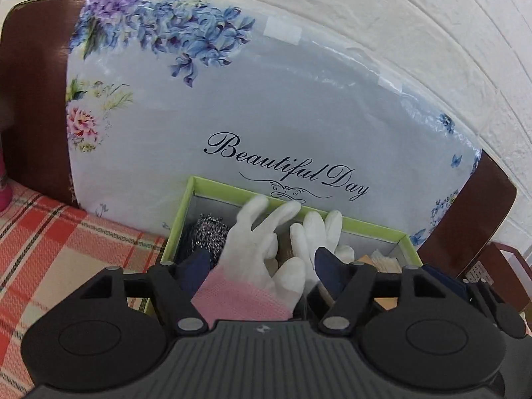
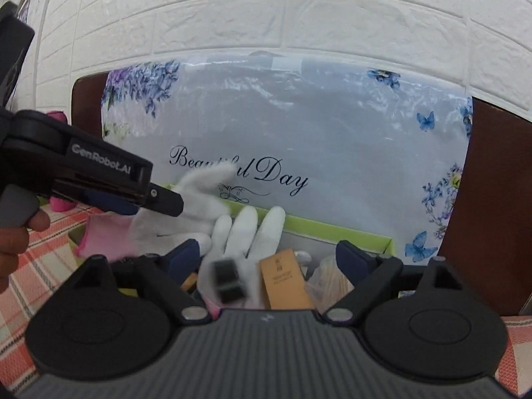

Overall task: Organize objects
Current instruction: 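Carry the glove and black tape into the lime-green box and open both tools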

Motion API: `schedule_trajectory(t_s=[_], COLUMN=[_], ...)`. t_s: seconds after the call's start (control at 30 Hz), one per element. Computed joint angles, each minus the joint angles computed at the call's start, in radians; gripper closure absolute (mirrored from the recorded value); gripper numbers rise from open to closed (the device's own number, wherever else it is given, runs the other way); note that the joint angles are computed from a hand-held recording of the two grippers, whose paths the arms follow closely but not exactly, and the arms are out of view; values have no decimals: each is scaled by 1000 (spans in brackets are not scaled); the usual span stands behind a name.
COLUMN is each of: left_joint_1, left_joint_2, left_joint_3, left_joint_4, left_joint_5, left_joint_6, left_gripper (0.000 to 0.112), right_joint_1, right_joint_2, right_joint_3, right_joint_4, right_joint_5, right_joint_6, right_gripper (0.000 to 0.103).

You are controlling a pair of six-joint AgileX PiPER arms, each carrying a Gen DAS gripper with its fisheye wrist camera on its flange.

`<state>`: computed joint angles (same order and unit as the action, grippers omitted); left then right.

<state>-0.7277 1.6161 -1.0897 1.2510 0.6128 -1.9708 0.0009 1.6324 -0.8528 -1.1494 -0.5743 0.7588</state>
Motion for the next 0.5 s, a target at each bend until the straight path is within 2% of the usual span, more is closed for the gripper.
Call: schedule_trajectory(t_s=[0.07, 0.17, 0.3, 0.4, 0.5], left_joint_1=[-45, -112, -205, -286, -341], left_joint_2=[-28, -53, -98, -119, -115], left_joint_3=[38, 36, 62, 109, 160], left_joint_4=[65, 43, 46, 47, 12], left_joint_5=[36, 128, 232, 308, 334], left_joint_6=[-41, 0, -12, -67, -100], left_gripper=[39, 38, 35, 32, 32], right_joint_1=[-24, -60, -122, -200, -306], right_joint_2=[-26, -80, -181, -246, -293], right_joint_3=[53, 95, 137, 172, 223], right_joint_4=[62, 66, -11, -121, -247], right_joint_5=[-37, -78, -108, -162, -237], right_joint_6=[-68, -35, 65, 169, 253], right_gripper=[12, 6, 0, 0, 0])
